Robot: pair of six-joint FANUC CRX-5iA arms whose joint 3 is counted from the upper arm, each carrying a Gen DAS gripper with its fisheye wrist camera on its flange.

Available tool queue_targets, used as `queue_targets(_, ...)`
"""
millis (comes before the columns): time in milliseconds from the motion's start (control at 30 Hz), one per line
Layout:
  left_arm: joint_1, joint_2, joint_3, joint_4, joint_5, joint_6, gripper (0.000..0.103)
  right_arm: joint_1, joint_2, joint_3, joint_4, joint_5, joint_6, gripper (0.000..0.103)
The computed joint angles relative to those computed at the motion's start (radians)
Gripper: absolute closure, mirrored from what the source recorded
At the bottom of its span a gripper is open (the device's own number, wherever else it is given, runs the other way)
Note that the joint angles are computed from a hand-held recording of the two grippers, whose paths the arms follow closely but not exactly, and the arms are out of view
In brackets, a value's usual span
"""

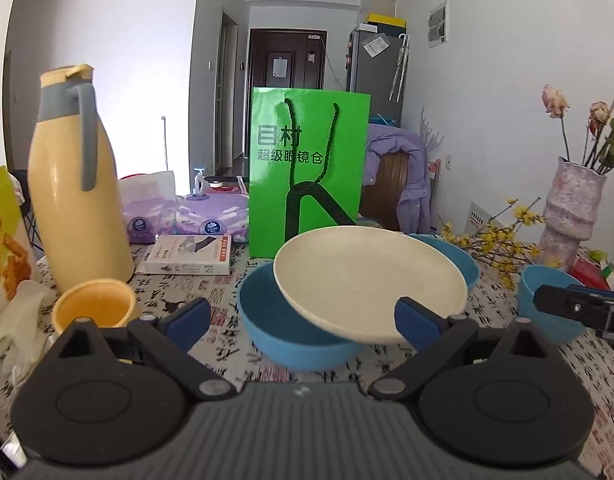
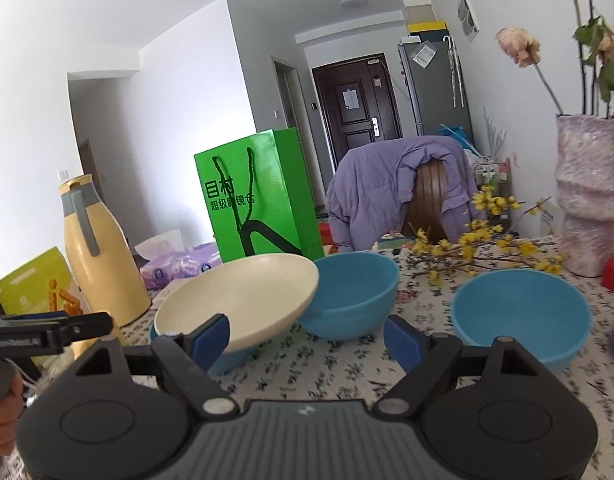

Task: Organize plates and bowls
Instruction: 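Move both grippers forward to the last cream plate resting on a blue bowl, then close both grippers on the rim of the third cream plate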

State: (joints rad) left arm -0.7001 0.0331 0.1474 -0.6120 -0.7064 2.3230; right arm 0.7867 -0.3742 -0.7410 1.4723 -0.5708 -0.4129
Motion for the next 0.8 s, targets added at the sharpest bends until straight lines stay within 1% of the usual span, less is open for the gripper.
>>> queue_targets(33,0.016,0.016,0.011,0.024,0.011,-0.023,0.008,-0.027,0.024,0.012,0.023,0.024,-0.02,0.019)
queue_targets(67,0.032,0.034,0.021,0.046,0.025,-0.045,0.013,-0.055,0.048,0.024,0.053,0.049,-0.046,0.019)
queue_targets(133,0.051,0.066,0.043,0.058,0.039,-0.054,0.019,-0.103,0.086,0.043,0.109,0.093,-0.096,0.019)
queue_targets(167,0.064,0.085,0.057,0.069,0.044,-0.062,0.024,-0.133,0.11,0.053,0.159,0.118,-0.14,0.022)
queue_targets(200,0.073,0.1,0.068,0.081,0.046,-0.069,0.029,-0.148,0.129,0.063,0.178,0.129,-0.157,0.024)
queue_targets(267,0.1,0.129,0.082,0.131,0.06,-0.1,0.035,-0.181,0.166,0.085,0.222,0.156,-0.2,0.031)
queue_targets(300,0.112,0.141,0.086,0.157,0.066,-0.119,0.04,-0.2,0.181,0.093,0.254,0.174,-0.23,0.033)
queue_targets(367,0.131,0.165,0.098,0.198,0.07,-0.153,0.045,-0.224,0.216,0.115,0.297,0.196,-0.266,0.041)
queue_targets(400,0.132,0.176,0.108,0.196,0.062,-0.15,0.052,-0.23,0.23,0.123,0.309,0.199,-0.275,0.044)
queue_targets(433,0.136,0.186,0.115,0.204,0.059,-0.16,0.057,-0.234,0.243,0.13,0.318,0.201,-0.28,0.05)
queue_targets(467,0.143,0.192,0.115,0.224,0.064,-0.183,0.066,-0.235,0.258,0.14,0.315,0.203,-0.274,0.057)
queue_targets(500,0.15,0.195,0.112,0.249,0.071,-0.207,0.075,-0.234,0.269,0.148,0.306,0.204,-0.263,0.06)
queue_targets(533,0.153,0.198,0.111,0.262,0.073,-0.219,0.077,-0.23,0.278,0.153,0.291,0.203,-0.253,0.065)
queue_targets(567,0.15,0.202,0.118,0.248,0.066,-0.206,0.081,-0.232,0.285,0.157,0.29,0.207,-0.256,0.069)
queue_targets(600,0.145,0.204,0.124,0.228,0.059,-0.191,0.085,-0.225,0.293,0.163,0.275,0.197,-0.247,0.07)
queue_targets(667,0.138,0.208,0.137,0.202,0.032,-0.17,0.09,-0.193,0.305,0.173,0.224,0.138,-0.207,0.083)
queue_targets(700,0.143,0.204,0.132,0.217,0.031,-0.176,0.09,-0.185,0.307,0.175,0.209,0.122,-0.195,0.085)
queue_targets(733,0.145,0.199,0.127,0.229,0.028,-0.179,0.09,-0.19,0.304,0.173,0.218,0.131,-0.207,0.086)
queue_targets(800,0.144,0.188,0.117,0.244,0.024,-0.192,0.09,-0.184,0.297,0.172,0.199,0.129,-0.194,0.087)
